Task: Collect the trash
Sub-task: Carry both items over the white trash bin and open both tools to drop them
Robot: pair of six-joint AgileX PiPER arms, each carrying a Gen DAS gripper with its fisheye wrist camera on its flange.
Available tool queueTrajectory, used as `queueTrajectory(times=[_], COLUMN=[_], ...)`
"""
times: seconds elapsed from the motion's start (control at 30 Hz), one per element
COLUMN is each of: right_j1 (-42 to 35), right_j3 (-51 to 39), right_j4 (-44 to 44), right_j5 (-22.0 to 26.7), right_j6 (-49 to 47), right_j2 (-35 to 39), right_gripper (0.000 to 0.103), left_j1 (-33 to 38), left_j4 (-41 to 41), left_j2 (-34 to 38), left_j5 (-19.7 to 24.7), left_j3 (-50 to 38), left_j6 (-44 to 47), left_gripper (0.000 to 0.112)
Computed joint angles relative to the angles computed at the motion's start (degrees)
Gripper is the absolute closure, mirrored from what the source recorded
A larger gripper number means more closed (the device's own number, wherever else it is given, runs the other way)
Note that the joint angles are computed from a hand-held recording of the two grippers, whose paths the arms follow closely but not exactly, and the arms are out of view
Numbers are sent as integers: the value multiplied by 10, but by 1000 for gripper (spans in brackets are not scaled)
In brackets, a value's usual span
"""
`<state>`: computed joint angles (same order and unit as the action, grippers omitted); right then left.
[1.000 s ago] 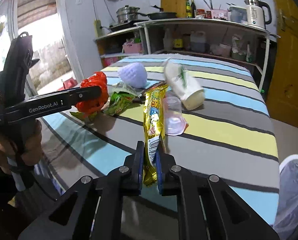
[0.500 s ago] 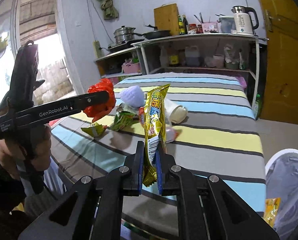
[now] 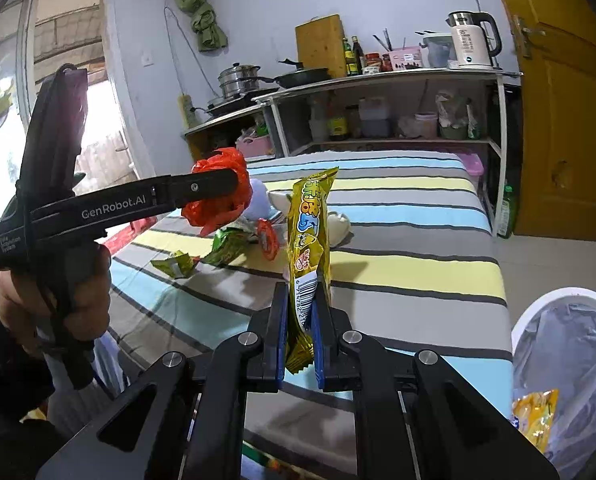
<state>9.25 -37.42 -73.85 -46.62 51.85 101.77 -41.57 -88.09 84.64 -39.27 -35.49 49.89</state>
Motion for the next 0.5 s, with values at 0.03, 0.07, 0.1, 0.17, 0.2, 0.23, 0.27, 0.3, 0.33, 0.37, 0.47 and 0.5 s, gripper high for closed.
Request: queueTrajectory(times=[0.03,0.07,0.1,0.17,0.2,0.23,0.27,0.3,0.33,0.37,0.47,0.5], right_j1=[-3,-8,-13,-25,-31,-34,-40,-44,-49,-54,-73,-79], right_j3=[0,-1,-2,-5,-6,-6,-6,-7,-6,-5,1,3], right_j4=[0,0,-1,-6,-7,-6,-7,-8,-8,-9,-12,-12], right_j5=[-2,-5,-7,-12,-13,-13,-14,-12,-11,-11,-10,-8], right_j6=[0,1,1,5,6,6,7,10,10,10,10,9], right_j2=[2,4,6,11,13,13,14,14,12,11,6,4], right_gripper=[92,92,92,92,92,92,92,92,92,92,92,92], left_j1=[3,4,4,8,9,9,9,8,7,6,3,2], left_j4=[4,7,9,17,25,30,35,37,40,45,57,61], left_j2=[6,12,18,31,37,43,49,54,59,65,83,87], left_j5=[5,8,10,18,23,26,28,30,33,38,50,54], left_j3=[-6,-12,-19,-32,-37,-44,-49,-55,-61,-68,-87,-92], left_j6=[1,1,1,0,-5,-7,-9,-8,-9,-11,-15,-17], left_gripper=[58,58,58,58,58,58,58,58,58,58,58,58])
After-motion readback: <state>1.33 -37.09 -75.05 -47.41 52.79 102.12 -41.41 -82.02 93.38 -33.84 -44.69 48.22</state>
